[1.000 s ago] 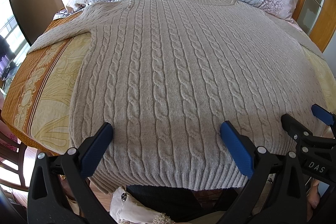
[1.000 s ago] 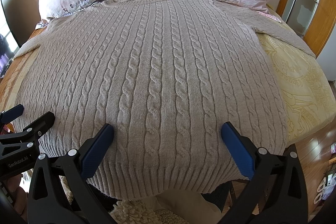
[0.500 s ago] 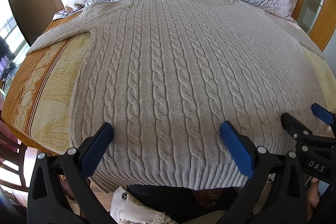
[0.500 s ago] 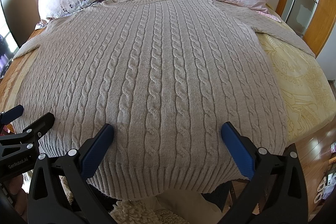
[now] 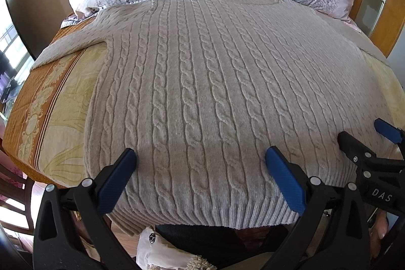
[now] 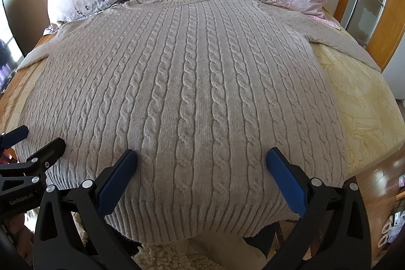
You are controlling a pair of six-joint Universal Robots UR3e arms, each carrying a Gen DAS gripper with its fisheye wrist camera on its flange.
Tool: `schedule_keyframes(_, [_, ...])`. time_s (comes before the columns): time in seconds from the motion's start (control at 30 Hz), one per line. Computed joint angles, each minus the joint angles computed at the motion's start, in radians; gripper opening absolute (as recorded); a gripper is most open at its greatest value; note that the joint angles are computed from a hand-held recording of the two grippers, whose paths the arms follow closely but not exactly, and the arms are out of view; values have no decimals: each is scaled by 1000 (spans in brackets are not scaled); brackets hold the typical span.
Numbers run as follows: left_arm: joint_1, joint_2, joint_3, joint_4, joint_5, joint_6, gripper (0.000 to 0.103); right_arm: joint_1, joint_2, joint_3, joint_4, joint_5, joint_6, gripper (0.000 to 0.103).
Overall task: Fold small clothes
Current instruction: 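Move the right tool to the sweater sleeve and close on its cuff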
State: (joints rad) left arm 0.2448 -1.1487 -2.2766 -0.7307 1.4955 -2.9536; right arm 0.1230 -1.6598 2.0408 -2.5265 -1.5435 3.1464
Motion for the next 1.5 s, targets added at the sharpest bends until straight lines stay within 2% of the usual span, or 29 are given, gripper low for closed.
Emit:
schedule_keyframes(0.17, [14,-56,56,-13,-27,23,101,-61,-6,18,-43,86,-73,102])
schedule_keyframes(0.37, [23,-162,135,55,-41,20,101,-283,4,5,-151,256,-100,102])
schedule_keyframes(0.5, [28,-232,187,103,-76,27,101,-448,83,-111,-98,366,-57,102])
schedule_keyframes(0.63, [68,-287,237,131,-207,38,101,-578,247,-290,-65,390,56,101])
schedule_keyframes(0.7, [81,-319,268,137,-256,39,101,-612,323,-379,-45,372,98,90])
schedule_keyframes(0.77, [71,-363,311,154,-267,27,101,-644,413,-489,-10,333,145,72])
schedule_keyframes(0.93, [0,-485,430,209,-176,14,101,-731,597,-720,73,322,278,58])
schedule_keyframes(1.03, [-1,-534,488,186,-194,25,101,-767,675,-822,129,361,331,47])
schedule_keyframes(1.1, [7,-551,504,178,-224,20,101,-789,715,-875,155,385,350,44])
schedule_keyframes(1.2, [7,-583,542,158,-245,3,101,-803,749,-925,186,353,401,42])
schedule_keyframes(1.5, [-26,-649,616,130,-204,6,101,-847,809,-961,155,407,471,39])
